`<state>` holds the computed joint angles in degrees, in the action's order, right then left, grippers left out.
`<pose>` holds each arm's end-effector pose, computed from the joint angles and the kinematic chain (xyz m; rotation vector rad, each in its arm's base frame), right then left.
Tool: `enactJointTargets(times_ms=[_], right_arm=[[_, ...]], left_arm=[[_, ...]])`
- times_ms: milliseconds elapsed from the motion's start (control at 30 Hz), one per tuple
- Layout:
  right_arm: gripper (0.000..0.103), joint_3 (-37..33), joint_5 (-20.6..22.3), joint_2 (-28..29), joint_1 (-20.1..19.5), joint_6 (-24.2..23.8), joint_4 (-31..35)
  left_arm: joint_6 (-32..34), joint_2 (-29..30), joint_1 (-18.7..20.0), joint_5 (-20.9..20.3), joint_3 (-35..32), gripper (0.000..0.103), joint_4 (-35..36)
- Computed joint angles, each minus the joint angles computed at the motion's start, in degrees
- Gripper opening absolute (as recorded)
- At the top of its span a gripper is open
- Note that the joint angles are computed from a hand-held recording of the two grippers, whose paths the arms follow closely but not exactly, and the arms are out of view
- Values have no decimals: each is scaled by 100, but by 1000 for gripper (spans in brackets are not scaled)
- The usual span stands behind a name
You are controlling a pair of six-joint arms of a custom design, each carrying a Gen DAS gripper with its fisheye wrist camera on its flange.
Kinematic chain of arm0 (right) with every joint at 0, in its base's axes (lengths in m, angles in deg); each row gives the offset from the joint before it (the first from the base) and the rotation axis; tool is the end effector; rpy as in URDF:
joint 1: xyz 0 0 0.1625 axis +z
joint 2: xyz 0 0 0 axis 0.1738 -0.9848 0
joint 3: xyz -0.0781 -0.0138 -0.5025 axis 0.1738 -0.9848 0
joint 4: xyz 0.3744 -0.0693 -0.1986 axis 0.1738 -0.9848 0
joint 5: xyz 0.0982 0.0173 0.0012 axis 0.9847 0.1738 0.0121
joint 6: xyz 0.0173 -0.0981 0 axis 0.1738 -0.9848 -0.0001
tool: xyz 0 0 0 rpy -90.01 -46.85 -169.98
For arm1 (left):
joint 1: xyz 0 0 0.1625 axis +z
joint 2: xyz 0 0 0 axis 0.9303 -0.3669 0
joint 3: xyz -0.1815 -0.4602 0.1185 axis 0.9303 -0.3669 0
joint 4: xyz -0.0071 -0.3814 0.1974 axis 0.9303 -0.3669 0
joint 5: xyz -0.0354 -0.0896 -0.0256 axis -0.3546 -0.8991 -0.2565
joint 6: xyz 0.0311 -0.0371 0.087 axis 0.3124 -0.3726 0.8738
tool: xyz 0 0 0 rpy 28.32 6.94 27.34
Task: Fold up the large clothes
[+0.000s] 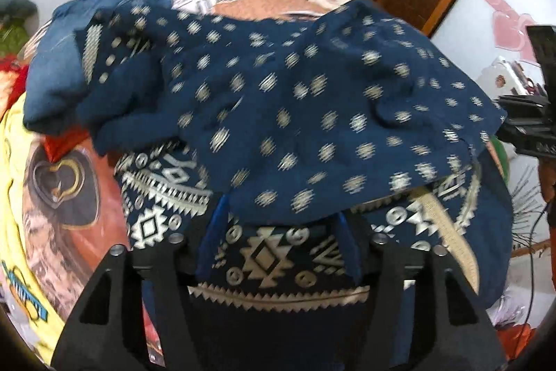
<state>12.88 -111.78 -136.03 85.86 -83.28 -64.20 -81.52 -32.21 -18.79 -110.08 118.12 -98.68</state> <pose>0.1739 -0.7490 0.3089 1.0596 -2.5324 -0.0063 -0.2817 -0.6460 0.1095 0.0729 2.4477 -0.5981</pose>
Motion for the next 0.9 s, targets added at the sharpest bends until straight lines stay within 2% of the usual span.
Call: enactJointTargets(times_ms=[33, 133, 233, 467, 633, 767, 867, 900], right_arm=[[37, 56, -49, -35, -6, -82, -48], [43, 217, -118, -155, -46, -287, -270], [43, 189, -111, -229, -100, -228, -202], [43, -29, 50, -289, -174, -18, -212], [43, -243, 190, -215, -151, 152, -274], [43, -311, 308, -229, -107, 73, -624], [44, -513, 437, -185, -116, 130, -650], [48, -576, 443, -153, -121, 161, -698]], left_arm=[[-82, -30, 8, -7, 62, 61, 6], [-363, -168, 62, -109, 246, 61, -51], [-667, -347, 47, -19, 441, 61, -12], [-1283, -848, -75, 598, 755, 62, 346], [-1588, -1049, -3, 996, 759, 65, 393], [-1630, -1064, 202, 1094, 612, 65, 259], [-1575, -1035, 392, 997, 568, 65, -32], [-1556, -1018, 462, 917, 580, 65, -167]])
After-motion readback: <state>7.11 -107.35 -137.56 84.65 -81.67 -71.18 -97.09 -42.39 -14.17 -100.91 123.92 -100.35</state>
